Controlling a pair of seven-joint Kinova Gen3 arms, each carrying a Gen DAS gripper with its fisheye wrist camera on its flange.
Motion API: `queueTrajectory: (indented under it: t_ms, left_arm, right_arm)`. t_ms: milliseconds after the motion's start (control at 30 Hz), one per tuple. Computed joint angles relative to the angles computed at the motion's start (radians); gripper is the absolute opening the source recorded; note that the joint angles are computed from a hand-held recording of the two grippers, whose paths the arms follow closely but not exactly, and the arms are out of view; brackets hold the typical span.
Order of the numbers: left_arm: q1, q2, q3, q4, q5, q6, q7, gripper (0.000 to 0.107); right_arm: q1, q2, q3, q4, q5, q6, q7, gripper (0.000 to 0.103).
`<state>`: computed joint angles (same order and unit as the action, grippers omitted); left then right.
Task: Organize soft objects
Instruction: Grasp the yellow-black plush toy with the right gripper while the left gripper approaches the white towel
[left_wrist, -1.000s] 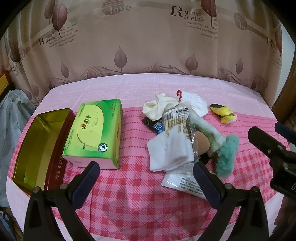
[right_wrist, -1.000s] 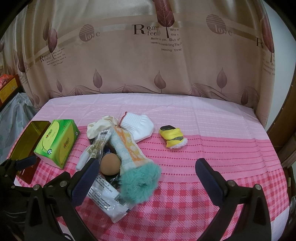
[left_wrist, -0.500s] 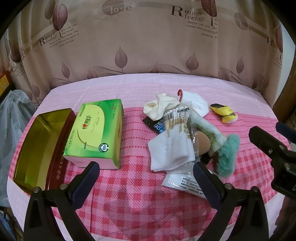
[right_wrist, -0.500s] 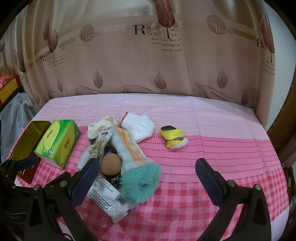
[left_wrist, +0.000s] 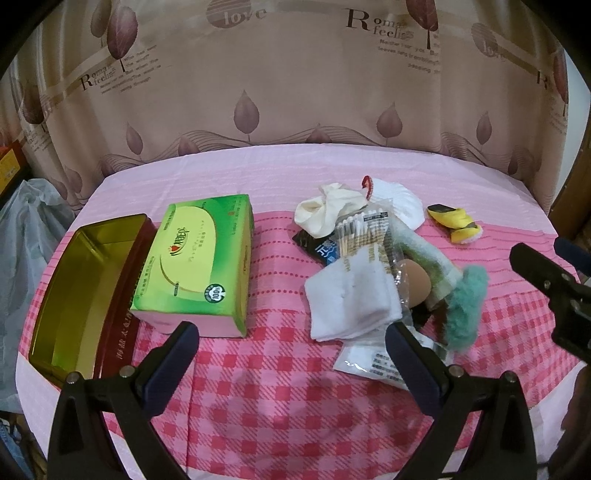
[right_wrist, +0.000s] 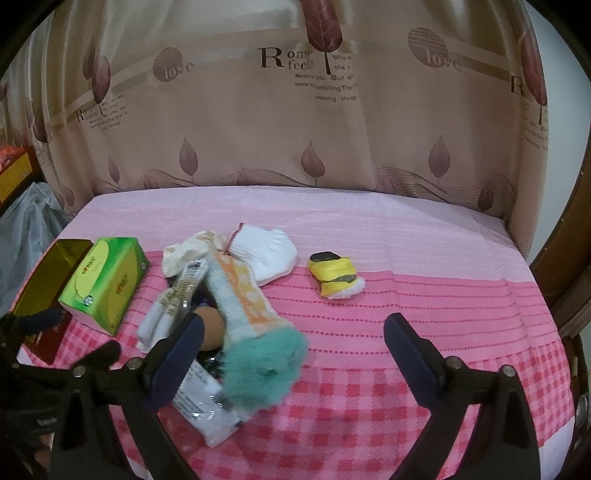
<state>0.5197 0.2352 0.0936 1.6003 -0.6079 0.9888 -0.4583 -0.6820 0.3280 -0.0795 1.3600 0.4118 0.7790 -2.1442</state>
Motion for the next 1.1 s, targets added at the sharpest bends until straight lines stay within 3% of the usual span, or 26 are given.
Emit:
queueTrajectory:
  t_ms: [433, 533, 967, 1100]
  left_arm:
    - [-0.007, 0.003, -0.001, 0.021, -0.014, -0.04, -0.027, 0.103]
    - [-0.008, 0.015, -0.002, 0.008, -0.008, -0.045, -0.043, 0.103]
    - [-0.004, 0.063, -0.027, -0.034, 0.015, -0.079, -0.111, 0.103]
    - [0.003, 0.069, -0.033, -0.036, 0.017, -0.1, -0.133, 0.103]
  right_arm:
    - [0.096, 0.097, 0.008, -0.044, -0.087, -0.03, 0.174, 0.075]
    - [0.118, 0.137, 0.005, -0.08, -0.126, -0.026, 0.233, 0.069]
    - [0.118, 0.332, 0.054, -0.301, -0.174, 0.047, 0.356, 0.064]
    - [0.119, 0.367, 0.056, -0.342, -0.196, 0.058, 0.367, 0.053]
